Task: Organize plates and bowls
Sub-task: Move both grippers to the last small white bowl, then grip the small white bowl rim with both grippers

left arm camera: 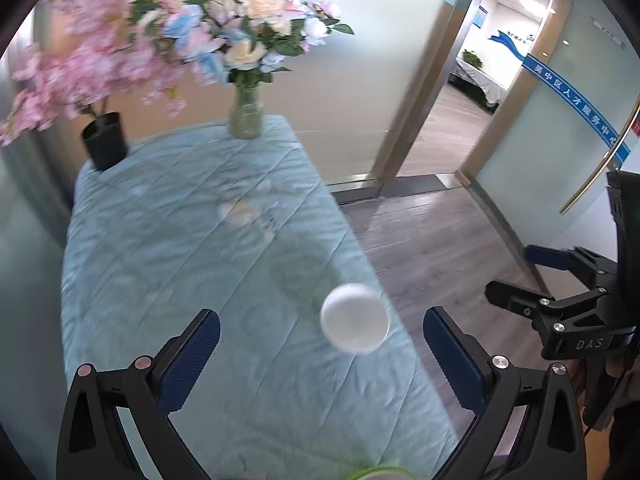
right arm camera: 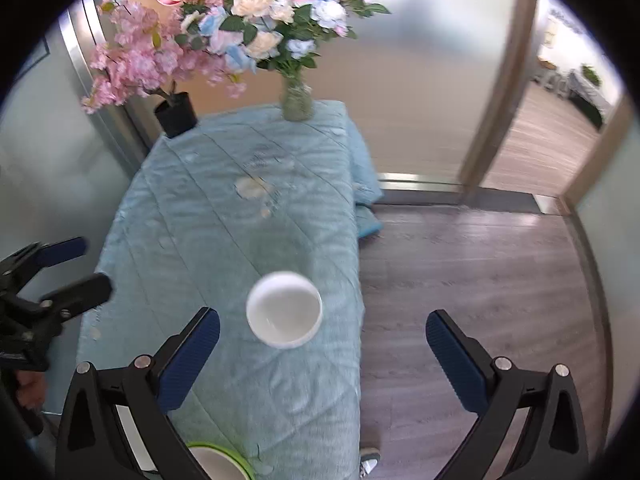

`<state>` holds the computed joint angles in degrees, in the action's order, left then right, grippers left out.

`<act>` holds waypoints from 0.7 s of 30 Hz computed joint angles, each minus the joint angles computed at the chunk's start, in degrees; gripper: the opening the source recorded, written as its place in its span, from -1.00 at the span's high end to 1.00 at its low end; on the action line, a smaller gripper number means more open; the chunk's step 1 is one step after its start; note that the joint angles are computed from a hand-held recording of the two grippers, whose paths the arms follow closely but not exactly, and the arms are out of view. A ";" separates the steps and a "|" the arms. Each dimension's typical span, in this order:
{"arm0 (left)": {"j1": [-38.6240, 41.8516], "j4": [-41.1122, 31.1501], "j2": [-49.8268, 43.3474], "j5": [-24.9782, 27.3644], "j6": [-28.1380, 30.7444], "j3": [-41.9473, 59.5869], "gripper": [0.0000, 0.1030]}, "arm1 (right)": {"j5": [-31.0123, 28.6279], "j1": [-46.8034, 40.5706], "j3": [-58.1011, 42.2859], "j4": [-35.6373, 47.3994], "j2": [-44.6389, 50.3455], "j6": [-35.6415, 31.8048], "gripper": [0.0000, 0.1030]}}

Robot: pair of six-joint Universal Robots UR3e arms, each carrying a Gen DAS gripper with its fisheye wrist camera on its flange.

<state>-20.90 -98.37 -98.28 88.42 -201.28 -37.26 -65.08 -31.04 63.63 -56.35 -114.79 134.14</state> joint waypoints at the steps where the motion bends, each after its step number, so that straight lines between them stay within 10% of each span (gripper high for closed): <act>1: 1.79 -0.05 -2.95 -2.04 0.63 3.02 -0.98 | 0.07 1.59 -1.94 -0.38 3.15 1.76 -0.99; 5: 6.14 -0.72 -10.43 -8.31 1.23 7.57 -0.98 | -1.59 7.73 1.57 -8.36 9.27 10.88 -0.99; 15: 7.32 13.69 -11.50 -14.51 4.08 -18.98 -0.81 | -8.76 13.93 29.07 -25.90 9.95 19.82 -0.96; 21: 6.98 20.05 -12.70 -17.02 4.37 -27.70 -0.49 | -11.27 17.18 33.41 -30.81 13.15 22.42 -0.55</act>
